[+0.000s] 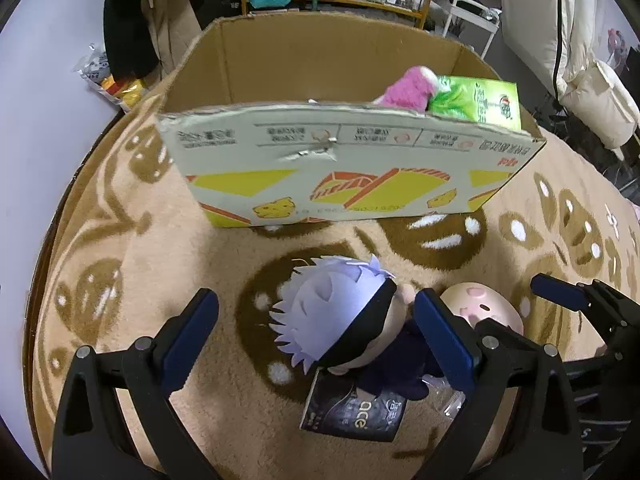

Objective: Organize soft objects
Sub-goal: 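Grasp the white-haired anime doll with the left tool while the right tool grasps the pink pig cushion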

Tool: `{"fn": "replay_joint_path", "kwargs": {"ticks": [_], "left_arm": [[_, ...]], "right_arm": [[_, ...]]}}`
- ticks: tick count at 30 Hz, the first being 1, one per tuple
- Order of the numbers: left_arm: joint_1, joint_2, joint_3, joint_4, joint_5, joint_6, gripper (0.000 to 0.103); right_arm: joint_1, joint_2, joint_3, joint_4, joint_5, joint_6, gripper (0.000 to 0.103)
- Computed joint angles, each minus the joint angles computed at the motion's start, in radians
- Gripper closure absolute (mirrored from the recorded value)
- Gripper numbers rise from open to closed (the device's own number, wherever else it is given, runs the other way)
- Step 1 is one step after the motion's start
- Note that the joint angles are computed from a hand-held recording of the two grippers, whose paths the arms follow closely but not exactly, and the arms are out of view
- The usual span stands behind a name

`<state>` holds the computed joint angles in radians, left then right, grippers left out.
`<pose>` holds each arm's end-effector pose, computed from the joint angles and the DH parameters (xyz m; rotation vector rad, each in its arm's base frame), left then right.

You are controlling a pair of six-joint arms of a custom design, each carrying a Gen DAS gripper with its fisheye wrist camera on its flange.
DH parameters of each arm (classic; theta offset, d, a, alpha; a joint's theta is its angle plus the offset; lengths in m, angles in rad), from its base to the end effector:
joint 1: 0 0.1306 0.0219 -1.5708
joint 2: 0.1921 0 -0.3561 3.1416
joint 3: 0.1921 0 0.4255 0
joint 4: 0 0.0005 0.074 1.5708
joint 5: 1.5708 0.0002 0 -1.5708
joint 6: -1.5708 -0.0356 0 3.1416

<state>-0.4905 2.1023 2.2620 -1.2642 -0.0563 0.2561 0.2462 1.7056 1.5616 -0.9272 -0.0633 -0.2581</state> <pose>0.6418 -0.3411 0.3672 0.2959 2.6664 -0.1620 0.5908 0.1503 0.3105 -0.0056 2.6623 0.2510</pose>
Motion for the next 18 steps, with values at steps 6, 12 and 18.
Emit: {"fn": "replay_joint_path", "kwargs": {"ticks": [6,12,18], "left_arm": [[0.002,0.058,0.070,-0.044,0.051,0.008,0.006],[0.003,0.104,0.119,-0.091,0.074,0.029,0.007],[0.009,0.106,0.113,-0.095,0.103,0.054,0.017]], "right_arm": [[0.007,0.021,0.017,-0.017,-0.034,0.021,0.021],[0.005,0.047,0.035,-0.033,-0.089,0.016,0.031],[0.004,0.058,0.046,-0.042,-0.104,0.008,0.032]]}}
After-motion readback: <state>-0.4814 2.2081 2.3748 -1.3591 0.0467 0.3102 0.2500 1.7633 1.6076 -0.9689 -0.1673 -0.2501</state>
